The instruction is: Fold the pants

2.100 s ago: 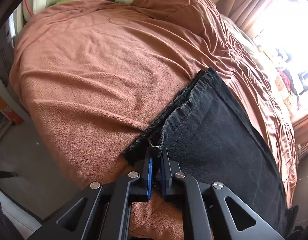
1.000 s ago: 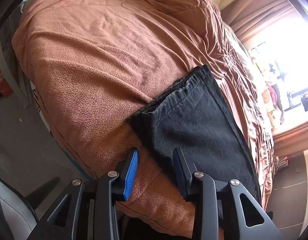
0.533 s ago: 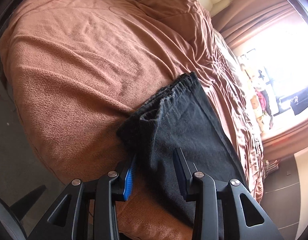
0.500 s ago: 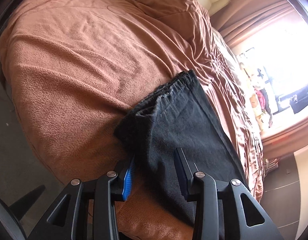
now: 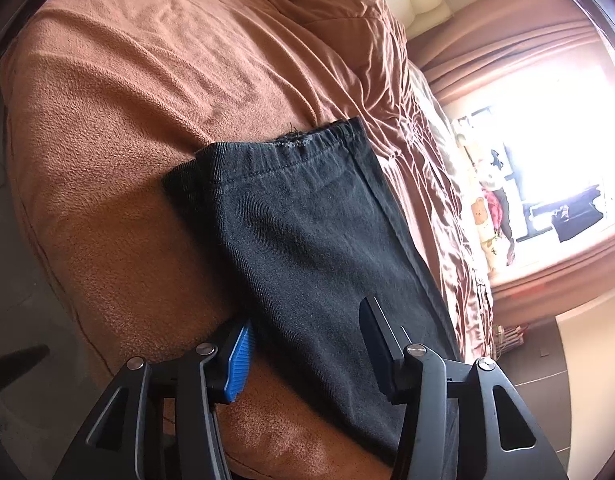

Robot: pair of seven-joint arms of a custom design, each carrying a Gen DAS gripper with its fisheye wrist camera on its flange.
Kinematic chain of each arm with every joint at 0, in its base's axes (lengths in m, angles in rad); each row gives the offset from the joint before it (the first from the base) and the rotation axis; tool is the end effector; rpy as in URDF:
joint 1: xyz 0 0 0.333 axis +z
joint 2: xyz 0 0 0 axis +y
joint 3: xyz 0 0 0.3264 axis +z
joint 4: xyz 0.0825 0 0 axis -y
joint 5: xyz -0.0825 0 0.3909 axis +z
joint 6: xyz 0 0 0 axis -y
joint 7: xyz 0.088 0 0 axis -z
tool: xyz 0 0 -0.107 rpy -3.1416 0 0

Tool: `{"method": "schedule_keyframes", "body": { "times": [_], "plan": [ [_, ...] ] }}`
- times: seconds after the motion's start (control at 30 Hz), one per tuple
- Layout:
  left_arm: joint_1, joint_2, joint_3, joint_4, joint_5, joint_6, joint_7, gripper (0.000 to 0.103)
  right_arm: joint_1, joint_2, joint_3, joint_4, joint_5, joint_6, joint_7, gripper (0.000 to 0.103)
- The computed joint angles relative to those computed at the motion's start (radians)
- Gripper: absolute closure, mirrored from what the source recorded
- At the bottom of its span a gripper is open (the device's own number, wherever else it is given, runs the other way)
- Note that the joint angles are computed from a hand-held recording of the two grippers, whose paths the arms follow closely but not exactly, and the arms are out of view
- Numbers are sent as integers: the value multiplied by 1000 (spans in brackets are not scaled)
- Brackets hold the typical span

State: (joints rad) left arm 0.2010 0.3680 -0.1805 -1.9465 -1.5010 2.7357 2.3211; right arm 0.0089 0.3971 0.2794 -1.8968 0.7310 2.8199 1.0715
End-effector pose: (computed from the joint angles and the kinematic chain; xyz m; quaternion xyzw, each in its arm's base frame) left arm 0.6362 0.0582 0.3169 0.8001 -0.4071 0.4392 0.0344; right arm 0.6567 0.1432 0.3531 -0.6963 0.6324 -0.0292 0.3383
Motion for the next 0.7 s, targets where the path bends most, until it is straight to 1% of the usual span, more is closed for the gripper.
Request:
{"method": "schedule_keyframes", "body": {
  "times": [0.13, 0.2, 0.3, 0.37, 0.4, 0.43, 0.53, 0.57, 0.63, 0.67, 0.7],
  "plan": [
    [-4, 12, -3, 20, -36, 28, 52, 51, 5, -19, -1, -32, -2, 56, 0, 81],
    [-17, 17, -2, 27, -23, 65, 63, 51, 27, -31, -18, -55, -42, 99, 33, 81],
    [-34, 32, -6, 45, 13, 124, 65, 51, 75, -43, -60, -88, -159, 167, 130, 81],
    [-37, 42, -14, 56, 33, 154, 68, 51, 61, -46, -37, -105, -184, 203, 148, 81],
    [-36, 47, -17, 60, 48, 158, 59, 51, 72, -49, -49, -112, -214, 208, 179, 81],
    [-33, 51, -21, 65, 59, 161, 52, 51, 68, -49, -45, -113, -230, 205, 196, 81],
    [-18, 66, -37, 80, 59, 174, 62, 51, 17, -41, 9, -103, -240, 191, 213, 81],
    [-6, 70, -46, 86, 38, 170, 79, 51, 2, -35, 21, -95, -242, 182, 221, 81],
    [13, 79, -59, 100, -19, 150, 116, 51, -4, -29, 18, -82, -255, 166, 256, 81],
    [17, 80, -57, 101, -26, 135, 118, 51, -15, -25, 23, -74, -255, 161, 260, 81],
    [15, 82, -50, 103, -9, 126, 98, 53, -27, -21, 34, -68, -250, 161, 260, 81]
  ]
}}
